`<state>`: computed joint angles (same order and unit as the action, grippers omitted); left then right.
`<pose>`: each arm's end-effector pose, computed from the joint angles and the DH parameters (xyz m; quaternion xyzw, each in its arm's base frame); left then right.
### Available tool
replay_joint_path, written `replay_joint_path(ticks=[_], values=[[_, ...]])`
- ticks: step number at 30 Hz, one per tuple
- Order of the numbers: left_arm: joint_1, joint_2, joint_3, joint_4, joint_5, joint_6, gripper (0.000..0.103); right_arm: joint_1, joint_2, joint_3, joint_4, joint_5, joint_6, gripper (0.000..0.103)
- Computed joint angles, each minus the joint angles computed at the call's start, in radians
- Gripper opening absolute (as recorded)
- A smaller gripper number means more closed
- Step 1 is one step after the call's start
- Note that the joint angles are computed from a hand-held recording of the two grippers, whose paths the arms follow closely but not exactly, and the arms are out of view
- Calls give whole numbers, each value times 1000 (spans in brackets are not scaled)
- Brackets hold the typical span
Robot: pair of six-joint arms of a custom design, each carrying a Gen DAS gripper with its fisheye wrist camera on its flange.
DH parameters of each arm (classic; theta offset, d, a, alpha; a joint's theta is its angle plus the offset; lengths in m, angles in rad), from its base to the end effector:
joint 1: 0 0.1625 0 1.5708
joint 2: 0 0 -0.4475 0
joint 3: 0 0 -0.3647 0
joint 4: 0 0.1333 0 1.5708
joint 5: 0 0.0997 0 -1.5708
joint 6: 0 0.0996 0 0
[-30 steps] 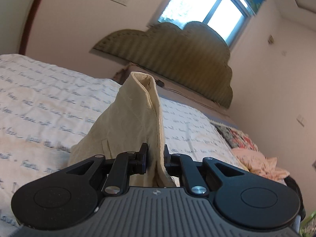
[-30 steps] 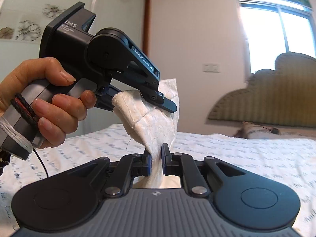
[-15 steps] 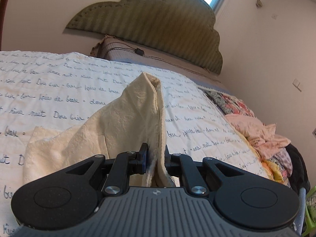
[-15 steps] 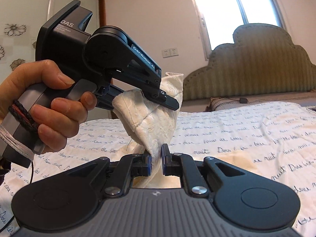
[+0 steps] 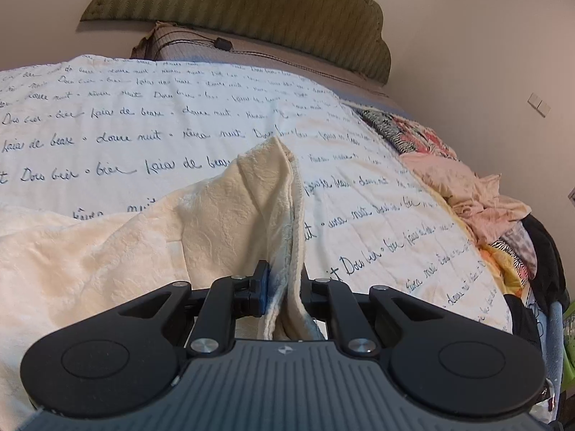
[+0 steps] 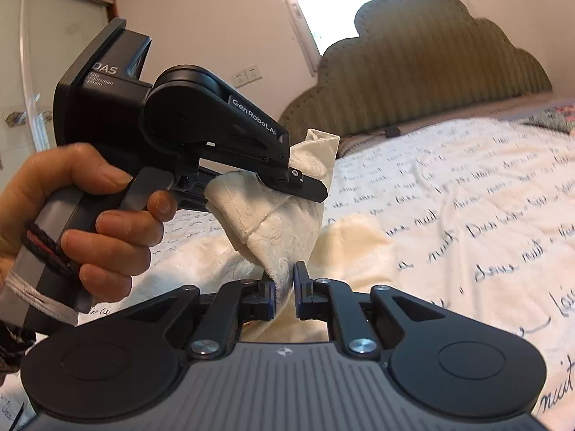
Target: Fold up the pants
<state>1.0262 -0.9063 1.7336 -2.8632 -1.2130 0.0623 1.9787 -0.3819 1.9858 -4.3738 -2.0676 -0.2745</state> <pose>-0.1948 -0.6463 0.2077 0.2470 0.9261 -0.2616 0.1140 0.2855 -0.4442 0.0259 0.1370 -0.8005 0.5593 0.1661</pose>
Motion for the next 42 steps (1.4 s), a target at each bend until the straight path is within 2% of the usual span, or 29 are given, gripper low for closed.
replay_joint_path(ticks=[8,12,20,38,42], values=[[-3,33,-10,1,31,12,12,-12,-5,27,5,-6,75,10],[-5,37,-9,-4,43,17,13,-38,-26,6,50,15,83,10],[-18,54,-6,-17,77,30,13,-59,-45,17,75,46,154,10],[-28,71,2,-43,107,49,14,-64,-60,30,91,54,189,10],[-27,76,1,-45,107,47,15,-74,-67,41,94,75,230,10]])
